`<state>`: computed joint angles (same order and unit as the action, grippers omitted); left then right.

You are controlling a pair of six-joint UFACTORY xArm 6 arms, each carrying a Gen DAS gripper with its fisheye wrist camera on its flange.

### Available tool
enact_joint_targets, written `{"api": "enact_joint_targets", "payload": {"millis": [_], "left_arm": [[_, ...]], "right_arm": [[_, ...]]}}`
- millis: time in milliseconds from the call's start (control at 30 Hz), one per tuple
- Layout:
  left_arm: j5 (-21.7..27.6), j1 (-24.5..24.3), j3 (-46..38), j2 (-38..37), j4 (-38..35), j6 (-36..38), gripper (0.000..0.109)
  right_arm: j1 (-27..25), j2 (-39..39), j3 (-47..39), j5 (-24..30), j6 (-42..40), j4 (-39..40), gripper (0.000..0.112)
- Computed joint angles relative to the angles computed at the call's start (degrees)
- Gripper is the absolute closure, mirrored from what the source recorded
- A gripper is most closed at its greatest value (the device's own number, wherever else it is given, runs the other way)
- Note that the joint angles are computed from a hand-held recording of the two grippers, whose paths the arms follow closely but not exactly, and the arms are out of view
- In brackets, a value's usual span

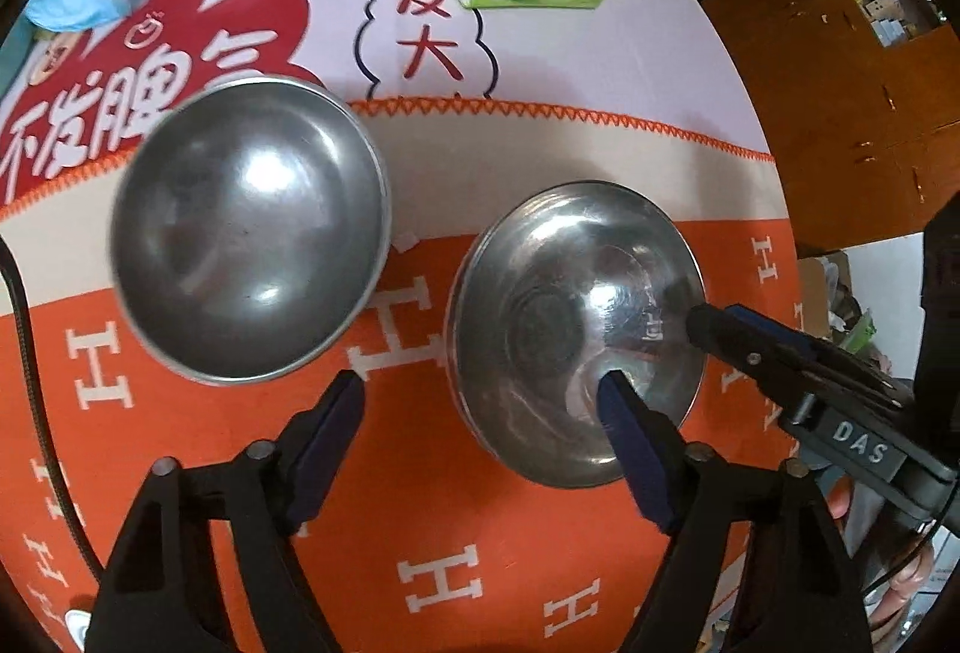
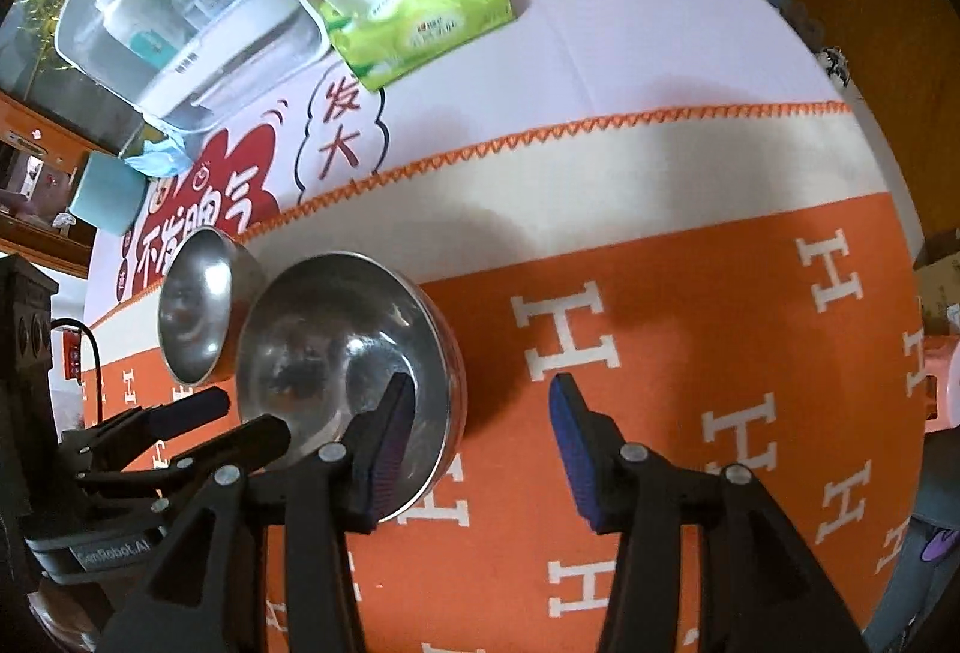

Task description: Organize plates and bowls

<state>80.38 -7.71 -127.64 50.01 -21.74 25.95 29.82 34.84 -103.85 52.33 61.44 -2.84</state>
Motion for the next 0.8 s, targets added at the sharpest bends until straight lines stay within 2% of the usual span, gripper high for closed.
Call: {"api": "enact_joint_targets", "payload": {"millis": [100, 167, 267, 333, 400, 433, 500, 633, 800], "left_arm": [[1.1, -0.1, -1.6, 1.5, -0.5, -0.4, 0.045], [2.3, -0.2, -4.2, 3.4, -0.7, -1.2, 0.051], [2.9, -0.3, -5.4, 4.7, -1.0, -2.4, 0.052], [2.4, -0.5, -5.1, 4.7, -0.3, -3.2, 0.056], [4.8, -0.2, -7.7, 6.4, -0.9, -4.0, 0.079], [5.5, -0.3, -8.0, 6.5, -1.2, -4.0, 0.085], [2.8, -0.9, -4.3, 4.5, 1.0, -3.4, 0.098], [1.3, -0.7, 0.3, 1.6, 1.2, -2.2, 0.098], [-0.8, -0.3, 7.6, -3.8, 1.4, 1.5, 0.098]], "right_arm": [[-0.1, 1.4, -1.7, 1.6, -0.4, 0.3, 0.068], [-0.3, 2.1, -2.1, 1.6, -1.3, 1.6, 0.083], [-0.5, 2.8, -2.4, 0.9, -2.6, 3.3, 0.098], [-0.4, 3.1, -2.6, 0.6, -3.1, 4.0, 0.106], [-0.1, 4.0, -4.4, 2.5, -3.0, 3.0, 0.107], [0.1, 4.1, -4.8, 2.7, -3.0, 2.6, 0.107], [0.3, 4.3, -5.5, 3.5, -2.9, 2.4, 0.107], [0.6, 4.1, -5.6, 4.0, -3.0, 2.9, 0.107], [1.5, 1.5, -2.5, 2.2, -3.0, 4.2, 0.106]]}}
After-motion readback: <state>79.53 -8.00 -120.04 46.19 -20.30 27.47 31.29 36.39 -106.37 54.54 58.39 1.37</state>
